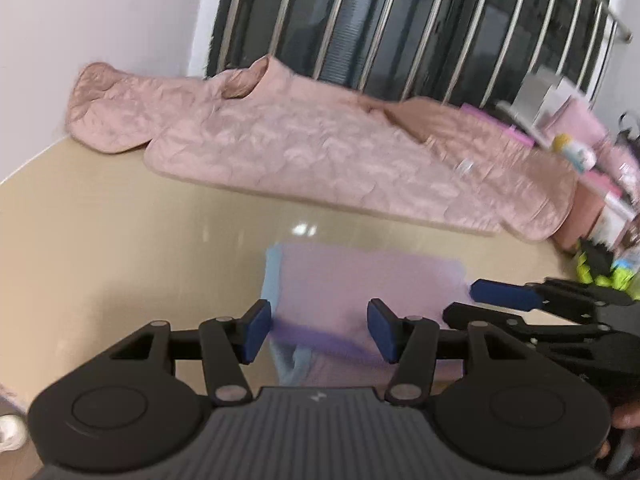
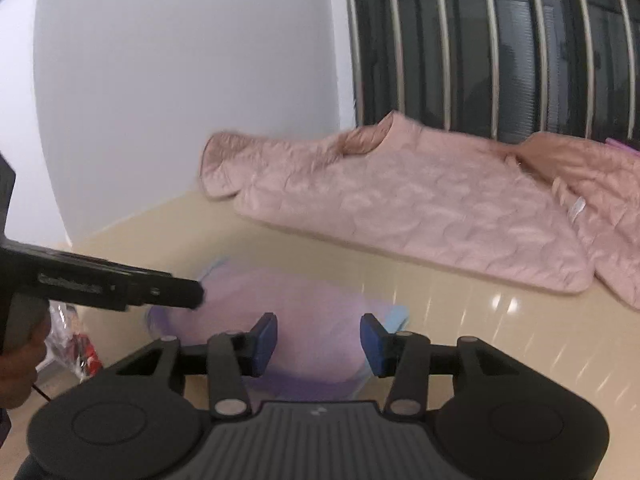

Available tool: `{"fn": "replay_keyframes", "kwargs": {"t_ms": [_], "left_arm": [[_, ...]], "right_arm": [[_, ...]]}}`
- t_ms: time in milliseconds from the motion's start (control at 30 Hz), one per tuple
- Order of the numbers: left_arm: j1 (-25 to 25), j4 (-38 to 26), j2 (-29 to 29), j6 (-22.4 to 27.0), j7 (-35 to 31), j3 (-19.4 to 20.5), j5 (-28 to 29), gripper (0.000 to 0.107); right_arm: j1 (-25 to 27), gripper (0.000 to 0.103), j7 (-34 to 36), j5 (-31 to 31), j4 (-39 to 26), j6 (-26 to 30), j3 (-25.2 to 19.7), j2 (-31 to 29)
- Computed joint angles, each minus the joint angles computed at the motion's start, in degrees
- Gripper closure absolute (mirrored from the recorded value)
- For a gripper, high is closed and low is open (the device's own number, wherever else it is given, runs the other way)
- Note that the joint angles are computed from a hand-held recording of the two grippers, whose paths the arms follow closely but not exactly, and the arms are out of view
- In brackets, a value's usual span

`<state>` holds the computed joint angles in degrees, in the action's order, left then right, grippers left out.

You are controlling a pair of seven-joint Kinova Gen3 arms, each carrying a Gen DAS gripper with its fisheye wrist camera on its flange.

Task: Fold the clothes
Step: 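Release the folded end with the left tool and withdraw both tools, then grasp the folded pink-and-blue bundle's edge with the right tool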

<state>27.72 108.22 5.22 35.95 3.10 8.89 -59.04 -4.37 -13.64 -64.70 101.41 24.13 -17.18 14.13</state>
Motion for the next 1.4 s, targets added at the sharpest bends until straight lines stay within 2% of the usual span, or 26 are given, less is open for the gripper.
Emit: {"fn": "replay_keyframes", "kwargs": {"t_ms": [100, 167, 300, 467, 533, 633, 700, 767, 867, 1000, 1167, 1233, 1400], "left_arm": [[2.58, -0.08, 1.39, 5.11, 2.09, 0.81, -2.89, 0.036], [3.04, -0.38, 1.69, 6.24, 1.15, 0.96, -2.84, 0.034], [2.74, -1.19, 1.88, 6.32, -1.23, 0.71, 0.31, 0.028], [3.13, -1.80, 2.06, 7.62, -2.48, 0.54, 2.41, 0.018], [3.29, -2.16, 2.19, 8.39, -2.79, 0.44, 3.12, 0.015], [3.15, -3.30, 2.41, 9.20, -4.76, 0.48, 5.05, 0.015], [3.22, -4.08, 2.54, 9.90, -6.26, 0.46, 6.32, 0.015], [3.22, -5.04, 2.63, 10.72, -7.61, 0.47, 8.17, 0.015], [3.31, -6.16, 2.87, 11.42, -8.52, 0.29, 9.99, 0.015], [4.48, -7.04, 3.78, 12.98, -8.56, 0.06, 9.37, 0.013], [4.30, -7.33, 3.36, 13.35, -9.60, -0.40, 10.72, 0.010], [3.86, -7.48, 2.94, 13.58, -9.87, -0.47, 11.60, 0.010], [3.79, -7.39, 2.02, 12.35, -5.89, -0.17, 11.30, 0.010]], "right_arm": [[-0.36, 0.057, 0.88, -0.28, 2.75, -1.33, -0.29, -1.11], [-0.25, 0.053, 0.98, -1.48, 4.38, -1.80, -0.18, -1.66], [-1.26, 0.035, -1.19, -1.47, 5.21, -3.64, 0.75, -1.97], [-2.05, 0.034, -5.51, 1.63, 4.70, -3.59, 1.67, -2.08], [0.65, 0.034, -3.25, -1.73, 4.47, -2.15, -0.13, -1.94], [2.13, 0.033, -3.77, -6.26, 2.48, 1.82, 0.42, -0.08], [-0.53, 0.033, -7.51, -5.78, 1.04, 0.34, 2.48, 0.73], [-1.23, 0.033, -10.73, -4.37, -0.62, -2.53, 1.62, 1.85], [-4.04, 0.033, -17.72, 1.51, -3.56, -3.31, 3.20, 3.57], [-3.65, 0.033, -20.96, 5.17, -4.18, -4.33, 0.94, 5.01], [0.08, 0.034, -17.98, 6.38, -1.28, -9.00, -5.46, 4.33], [0.05, 0.034, -19.82, 8.56, -0.62, -9.99, -6.00, 3.70], [5.49, 0.034, -18.56, 8.36, 2.64, -15.86, -14.24, 3.09]]}}
